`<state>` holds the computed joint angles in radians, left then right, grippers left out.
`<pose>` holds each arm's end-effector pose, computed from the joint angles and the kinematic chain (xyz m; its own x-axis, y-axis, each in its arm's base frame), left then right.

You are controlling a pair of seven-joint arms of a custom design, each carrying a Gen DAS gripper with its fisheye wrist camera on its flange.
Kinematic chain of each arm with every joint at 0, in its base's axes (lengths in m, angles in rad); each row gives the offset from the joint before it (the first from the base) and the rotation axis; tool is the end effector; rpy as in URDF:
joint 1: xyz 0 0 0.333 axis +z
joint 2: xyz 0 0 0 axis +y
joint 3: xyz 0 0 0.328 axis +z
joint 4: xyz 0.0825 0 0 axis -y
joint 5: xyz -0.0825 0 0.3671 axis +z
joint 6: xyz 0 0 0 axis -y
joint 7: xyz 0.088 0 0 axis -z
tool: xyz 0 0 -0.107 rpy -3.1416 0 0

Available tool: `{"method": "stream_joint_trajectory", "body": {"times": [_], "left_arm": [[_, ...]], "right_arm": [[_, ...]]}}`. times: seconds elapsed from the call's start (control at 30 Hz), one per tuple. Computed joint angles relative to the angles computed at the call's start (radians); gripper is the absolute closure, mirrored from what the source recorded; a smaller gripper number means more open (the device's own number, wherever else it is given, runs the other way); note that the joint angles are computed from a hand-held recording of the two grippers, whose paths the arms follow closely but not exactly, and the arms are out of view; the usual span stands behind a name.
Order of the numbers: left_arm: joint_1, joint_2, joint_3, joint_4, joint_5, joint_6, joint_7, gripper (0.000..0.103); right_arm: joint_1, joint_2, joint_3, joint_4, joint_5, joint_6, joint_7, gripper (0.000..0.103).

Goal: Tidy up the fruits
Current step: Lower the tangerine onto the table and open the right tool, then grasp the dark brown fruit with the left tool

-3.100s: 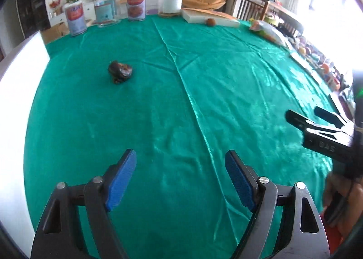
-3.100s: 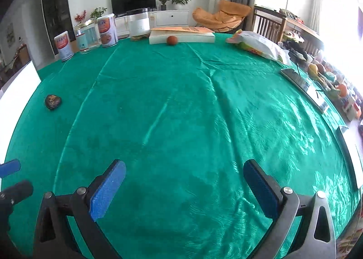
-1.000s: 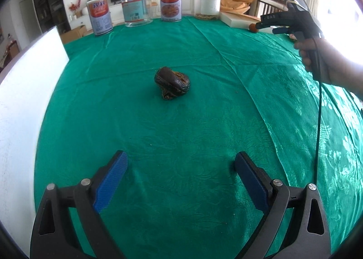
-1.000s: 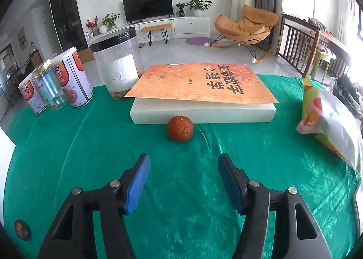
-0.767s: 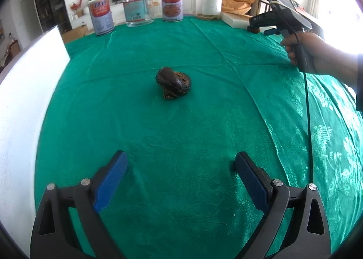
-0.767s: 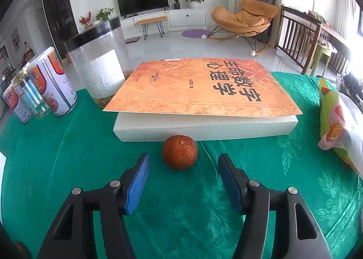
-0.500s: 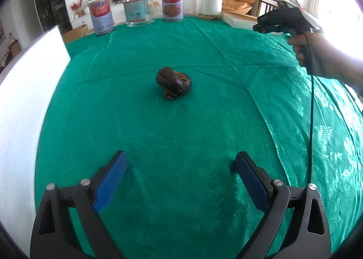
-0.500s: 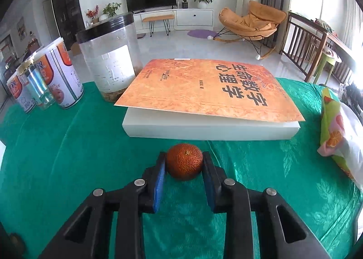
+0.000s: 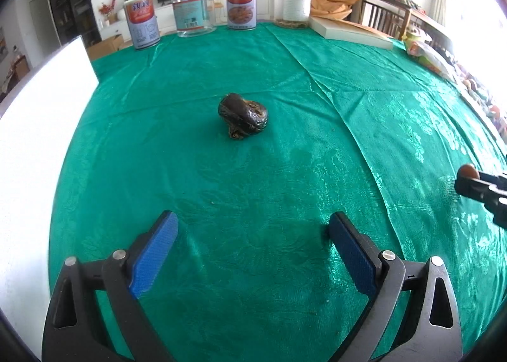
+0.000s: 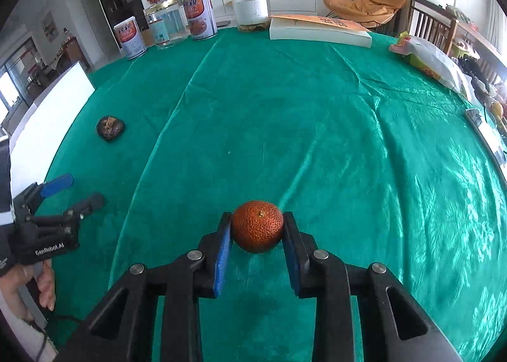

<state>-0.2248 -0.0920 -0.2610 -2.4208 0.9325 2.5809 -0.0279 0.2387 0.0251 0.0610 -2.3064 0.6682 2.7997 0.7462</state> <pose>0.4197 -0.2385 0.3860 0.3529 -0.9357 -0.0009 -0.7517 -0.2829 -0.5957 0.5182 0.1295 0.4024 0.5348 -0.8409 -0.0825 -0.7349 -0.4147 -0.5366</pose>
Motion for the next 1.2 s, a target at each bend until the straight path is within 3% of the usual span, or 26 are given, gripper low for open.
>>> {"method": "stream_joint_trajectory", "body": {"times": [0.07,0.13,0.2,0.27,0.3,0.53,1.2], "left_arm": [[0.0,0.0,0.0,0.0,0.0,0.0,0.0,0.006],[0.0,0.0,0.0,0.0,0.0,0.0,0.0,0.006],[-0.001,0.0,0.0,0.0,0.0,0.0,0.0,0.006],[-0.001,0.0,0.001,0.0,0.0,0.0,0.0,0.006],[-0.001,0.0,0.001,0.0,0.0,0.0,0.0,0.005],[0.001,0.002,0.003,0.0,0.003,0.001,0.002,0.005],[0.006,-0.006,0.007,-0.013,0.011,0.027,-0.011,0.006]], "right_arm": [[-0.001,-0.024,0.0,-0.038,0.064,0.025,-0.037,0.062],[0.008,-0.04,0.001,-0.072,0.114,0.078,-0.05,0.032],[0.016,-0.046,-0.001,-0.091,0.144,0.111,-0.049,0.026],[0.034,-0.063,0.0,-0.123,0.264,0.158,-0.152,0.021],[0.041,-0.068,0.003,-0.136,0.265,0.185,-0.151,0.017],[0.039,-0.054,0.005,-0.156,-0.023,0.208,0.069,0.001],[0.047,-0.055,-0.005,-0.155,-0.014,0.203,0.056,0.0]]}}
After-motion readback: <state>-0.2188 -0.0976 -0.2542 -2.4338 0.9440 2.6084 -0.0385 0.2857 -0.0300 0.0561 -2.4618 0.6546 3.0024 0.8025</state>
